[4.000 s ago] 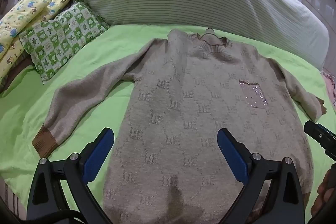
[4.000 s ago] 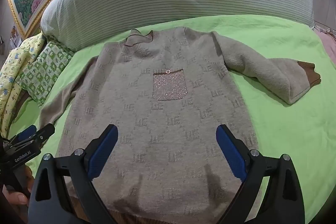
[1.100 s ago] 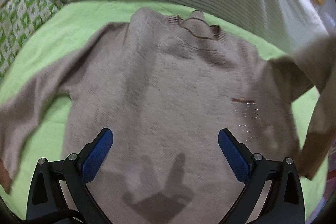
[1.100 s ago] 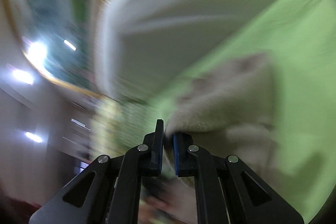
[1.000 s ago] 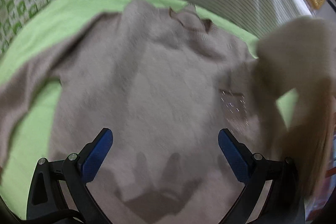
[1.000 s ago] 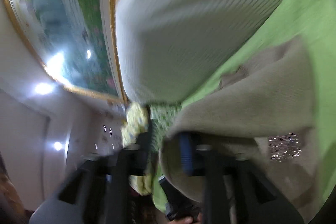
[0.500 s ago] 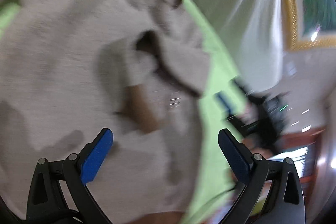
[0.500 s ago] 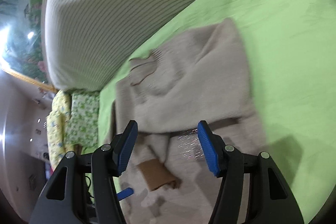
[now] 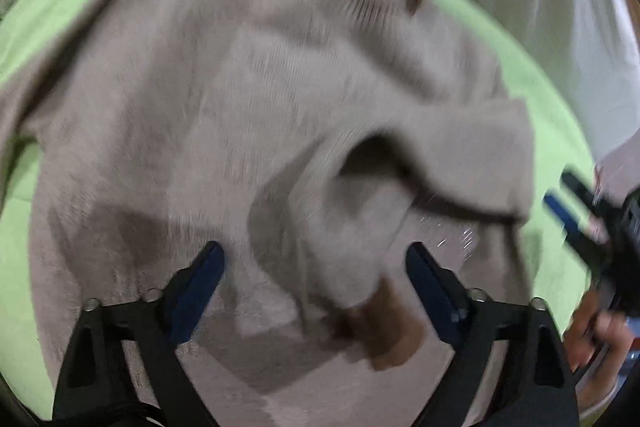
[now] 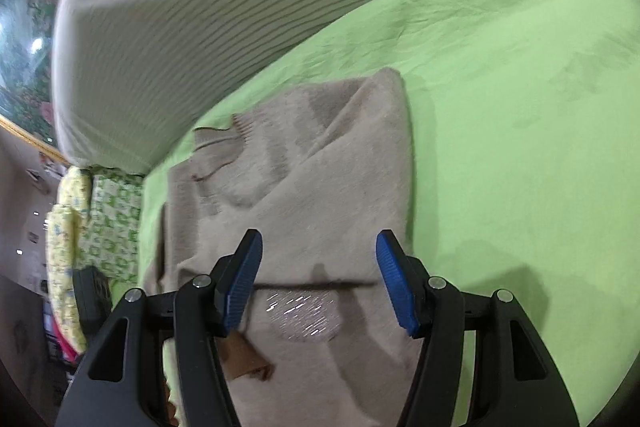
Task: Fold small clothes
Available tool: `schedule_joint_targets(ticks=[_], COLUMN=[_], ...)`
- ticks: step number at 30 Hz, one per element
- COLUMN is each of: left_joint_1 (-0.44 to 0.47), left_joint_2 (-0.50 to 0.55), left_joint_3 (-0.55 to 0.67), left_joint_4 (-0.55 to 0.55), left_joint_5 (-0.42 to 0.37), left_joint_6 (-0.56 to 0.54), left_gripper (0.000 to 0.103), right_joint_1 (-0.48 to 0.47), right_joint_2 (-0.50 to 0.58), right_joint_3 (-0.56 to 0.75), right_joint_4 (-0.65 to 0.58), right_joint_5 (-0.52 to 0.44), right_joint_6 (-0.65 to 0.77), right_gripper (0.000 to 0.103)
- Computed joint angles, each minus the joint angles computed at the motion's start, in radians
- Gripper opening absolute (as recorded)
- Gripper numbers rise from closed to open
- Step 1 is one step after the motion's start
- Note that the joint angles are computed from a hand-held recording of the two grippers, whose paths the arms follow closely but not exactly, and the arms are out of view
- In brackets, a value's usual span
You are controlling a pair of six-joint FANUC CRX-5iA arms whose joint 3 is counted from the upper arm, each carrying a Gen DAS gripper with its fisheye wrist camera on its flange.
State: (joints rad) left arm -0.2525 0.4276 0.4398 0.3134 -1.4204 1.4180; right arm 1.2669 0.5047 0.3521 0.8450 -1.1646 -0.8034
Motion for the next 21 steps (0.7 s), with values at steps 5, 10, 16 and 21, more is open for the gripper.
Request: schedule_joint_targets(ticks=[5, 10, 16, 21], left_joint_1=[0.003, -0.038, -0.121, -0.218], left_joint_2=[-0.006, -0.054, -0.256, -0.232], left_joint_3=[-0.019, -0.012, -0.189, -0.222], left_joint_4=[0.005, -0.098, -0.405, -0.893], left_joint_5=[0.032, 0.150, 0.754, 0.897], left_joint_6=[-0.152, -0.333, -0.537, -0.396], left_gripper=[0.027, 0.009, 0.003, 0.010], right_joint_1=[-0.047, -0.079, -0.025, -0.033], right_joint_2=[0.000, 0.034, 0.012, -0.009], right_joint_3=[-0.018, 0.051, 0.073, 0.036], right_joint_4=[-0.066, -0.171, -0.042, -0.117], right_joint_5=[0.018, -0.007, -0.181, -0.174], right_joint_6=[0.054, 0.213, 0.239, 0.240], right_gripper=[0.061, 0.014, 0.008, 0.008])
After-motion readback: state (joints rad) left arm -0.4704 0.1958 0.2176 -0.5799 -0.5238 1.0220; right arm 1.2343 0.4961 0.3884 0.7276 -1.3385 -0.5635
